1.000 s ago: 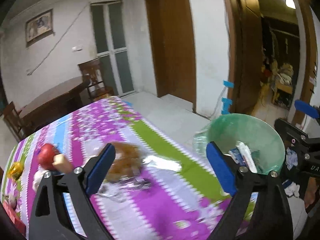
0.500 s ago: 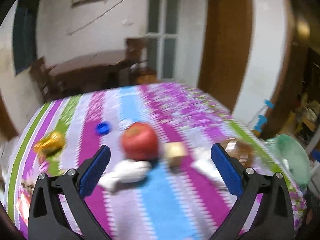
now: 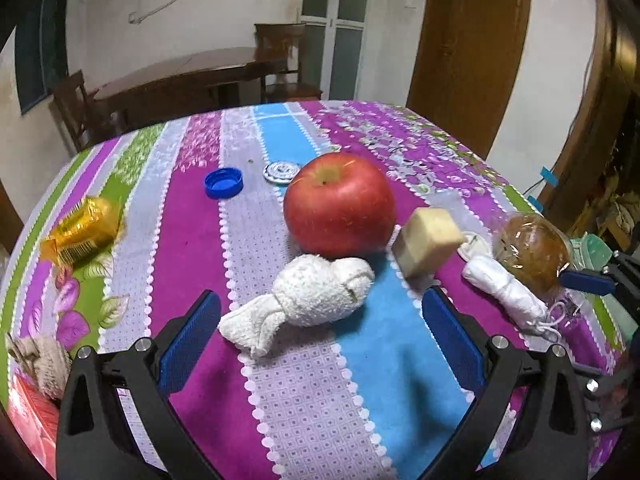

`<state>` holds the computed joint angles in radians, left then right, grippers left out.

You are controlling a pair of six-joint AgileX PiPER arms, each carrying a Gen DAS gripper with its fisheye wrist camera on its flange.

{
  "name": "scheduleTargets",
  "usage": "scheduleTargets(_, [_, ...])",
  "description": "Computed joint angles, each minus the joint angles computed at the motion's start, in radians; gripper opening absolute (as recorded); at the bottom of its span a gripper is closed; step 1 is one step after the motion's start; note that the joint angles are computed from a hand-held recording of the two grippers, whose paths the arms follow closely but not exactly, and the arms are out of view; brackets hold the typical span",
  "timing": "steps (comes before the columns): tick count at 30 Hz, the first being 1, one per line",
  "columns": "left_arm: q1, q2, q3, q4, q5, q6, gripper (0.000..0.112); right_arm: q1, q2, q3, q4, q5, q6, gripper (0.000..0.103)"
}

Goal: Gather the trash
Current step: 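Move both open tools back to the table toward the white cloth bundles, then grasp the white terry cloth bundle with the left tool while the right tool grasps the rolled white cloth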

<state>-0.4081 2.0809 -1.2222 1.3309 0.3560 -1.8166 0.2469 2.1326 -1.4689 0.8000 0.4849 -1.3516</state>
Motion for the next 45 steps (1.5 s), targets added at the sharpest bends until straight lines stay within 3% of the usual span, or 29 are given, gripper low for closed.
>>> scheduleTargets(3, [0.017, 0.008, 0.004, 0.007, -0.020, -0.031, 0.097, -0.002, 0.048, -0.063, -0.069, 0.051, 0.100, 0.050])
scheduleTargets(7, [0.030, 0.027, -0.012, -0.015, -0.048, -0.022, 0.095, -0.007, 0.097, -0.118, -0.079, 0.072, 0.143, 0.048])
scheduleTargets(9, [0.030, 0.043, -0.037, -0.101, -0.048, 0.067, 0.085, -0.007, 0.110, -0.127, -0.084, 0.079, 0.154, 0.047])
scheduleTargets(11, [0.033, 0.055, -0.058, -0.184, -0.047, 0.150, 0.057, -0.006, 0.115, -0.131, -0.077, 0.076, 0.151, 0.039])
scheduleTargets(12, [0.036, 0.056, -0.059, -0.202, -0.053, 0.168, 0.051, -0.007, 0.110, -0.122, -0.065, 0.067, 0.146, 0.027])
scheduleTargets(16, [0.037, 0.047, -0.040, -0.178, -0.079, 0.169, 0.038, -0.014, 0.080, -0.069, -0.016, 0.052, 0.099, 0.027])
scheduleTargets(26, [-0.036, -0.013, -0.016, -0.276, 0.058, 0.344, 0.036, -0.078, -0.113, 0.268, 0.324, 0.054, -0.267, 0.027])
scheduleTargets(37, [-0.296, -0.078, 0.011, -0.125, 0.240, 0.102, 0.036, -0.223, -0.370, 0.587, 0.677, 0.105, -0.572, 0.027])
scheduleTargets(41, [-0.369, -0.065, -0.017, -0.103, 0.277, 0.059, 0.036, -0.282, -0.424, 0.624, 0.701, 0.141, -0.581, 0.027])
scheduleTargets(45, [-0.403, -0.041, -0.071, -0.178, 0.301, 0.083, 0.036, -0.355, -0.460, 0.651, 0.711, 0.173, -0.593, 0.027])
